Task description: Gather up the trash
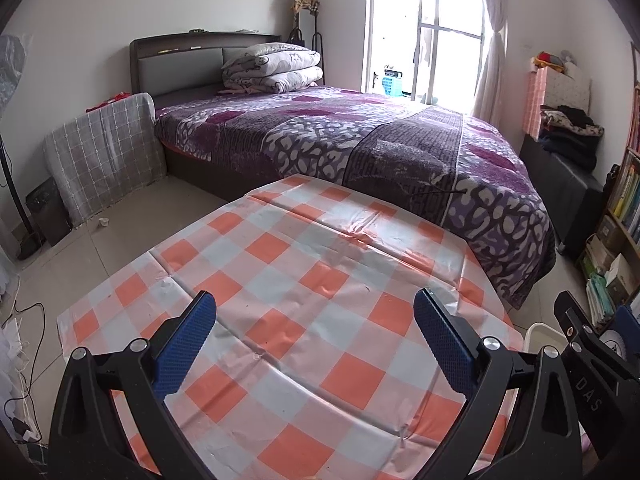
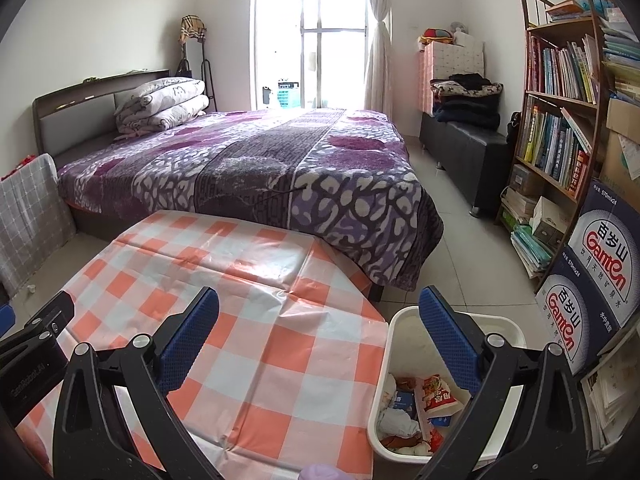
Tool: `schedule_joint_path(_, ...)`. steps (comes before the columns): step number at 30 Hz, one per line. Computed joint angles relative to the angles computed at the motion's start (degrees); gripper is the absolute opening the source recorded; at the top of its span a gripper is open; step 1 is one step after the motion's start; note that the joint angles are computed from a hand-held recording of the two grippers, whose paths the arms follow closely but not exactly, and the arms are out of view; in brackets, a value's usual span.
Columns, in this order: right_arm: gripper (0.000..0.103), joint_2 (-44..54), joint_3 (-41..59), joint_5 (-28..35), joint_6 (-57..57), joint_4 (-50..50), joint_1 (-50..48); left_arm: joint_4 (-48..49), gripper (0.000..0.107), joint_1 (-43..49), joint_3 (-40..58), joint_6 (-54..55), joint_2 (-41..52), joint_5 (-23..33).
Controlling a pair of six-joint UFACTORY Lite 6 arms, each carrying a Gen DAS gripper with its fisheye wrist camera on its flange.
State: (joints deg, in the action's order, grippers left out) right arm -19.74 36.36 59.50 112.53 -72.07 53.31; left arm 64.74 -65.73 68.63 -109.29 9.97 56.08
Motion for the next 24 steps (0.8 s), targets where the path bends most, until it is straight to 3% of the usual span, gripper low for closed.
schedule_joint_path(24, 0.096, -0.2, -0.3, -0.5, -0.2, 0.2, -0.1, 1.1, 0.092, -0.1, -0.2, 1.0, 0.1, -2.4)
